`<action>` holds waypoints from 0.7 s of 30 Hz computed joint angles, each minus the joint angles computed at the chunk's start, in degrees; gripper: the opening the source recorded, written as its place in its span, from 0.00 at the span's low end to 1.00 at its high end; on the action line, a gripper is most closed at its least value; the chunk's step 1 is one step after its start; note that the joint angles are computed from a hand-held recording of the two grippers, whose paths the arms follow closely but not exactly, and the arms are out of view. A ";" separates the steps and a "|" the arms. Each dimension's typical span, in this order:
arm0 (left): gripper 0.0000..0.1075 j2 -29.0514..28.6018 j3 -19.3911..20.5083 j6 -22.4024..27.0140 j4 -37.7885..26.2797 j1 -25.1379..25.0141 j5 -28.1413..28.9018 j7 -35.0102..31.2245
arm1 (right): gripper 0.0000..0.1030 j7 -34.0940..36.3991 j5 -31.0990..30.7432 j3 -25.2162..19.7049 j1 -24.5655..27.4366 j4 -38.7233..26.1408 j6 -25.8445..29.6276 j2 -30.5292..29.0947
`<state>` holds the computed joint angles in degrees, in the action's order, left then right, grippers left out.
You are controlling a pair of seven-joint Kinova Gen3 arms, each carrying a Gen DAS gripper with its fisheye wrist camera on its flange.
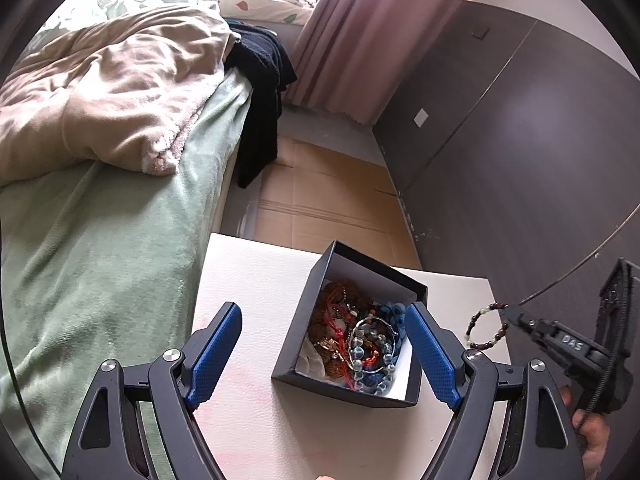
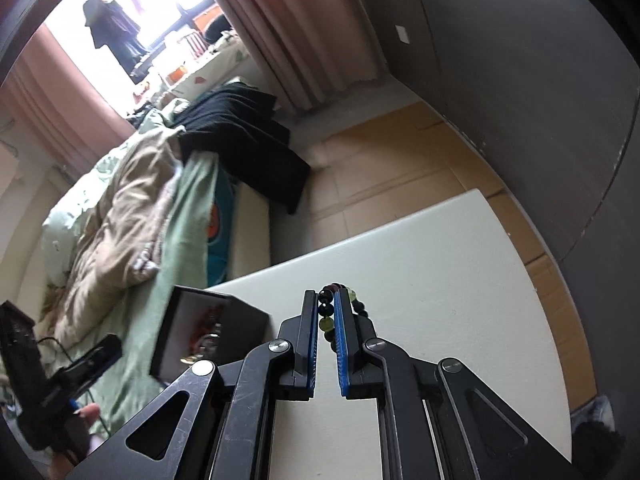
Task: Organize jewelry
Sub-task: 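Carry the black bead bracelet to the box and open the right gripper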
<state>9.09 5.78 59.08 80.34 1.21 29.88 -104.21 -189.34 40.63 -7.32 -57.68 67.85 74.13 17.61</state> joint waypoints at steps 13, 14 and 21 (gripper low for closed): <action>0.78 -0.04 -0.35 0.21 0.18 -0.98 1.39 -0.55 | 0.10 3.87 9.44 2.24 -4.62 -5.41 -11.80 3.40; 0.78 -0.05 -0.39 0.30 0.12 -1.13 1.56 -0.64 | 0.10 3.35 9.99 3.26 -5.54 -5.42 -12.78 3.63; 0.78 -0.17 -0.88 0.55 -0.08 -2.39 3.03 -0.80 | 0.80 4.79 7.38 5.24 -6.66 -9.86 -8.45 6.74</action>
<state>8.92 4.91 59.63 80.25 -1.17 32.91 -105.02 -184.55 48.01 -2.08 -64.34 57.99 65.68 24.35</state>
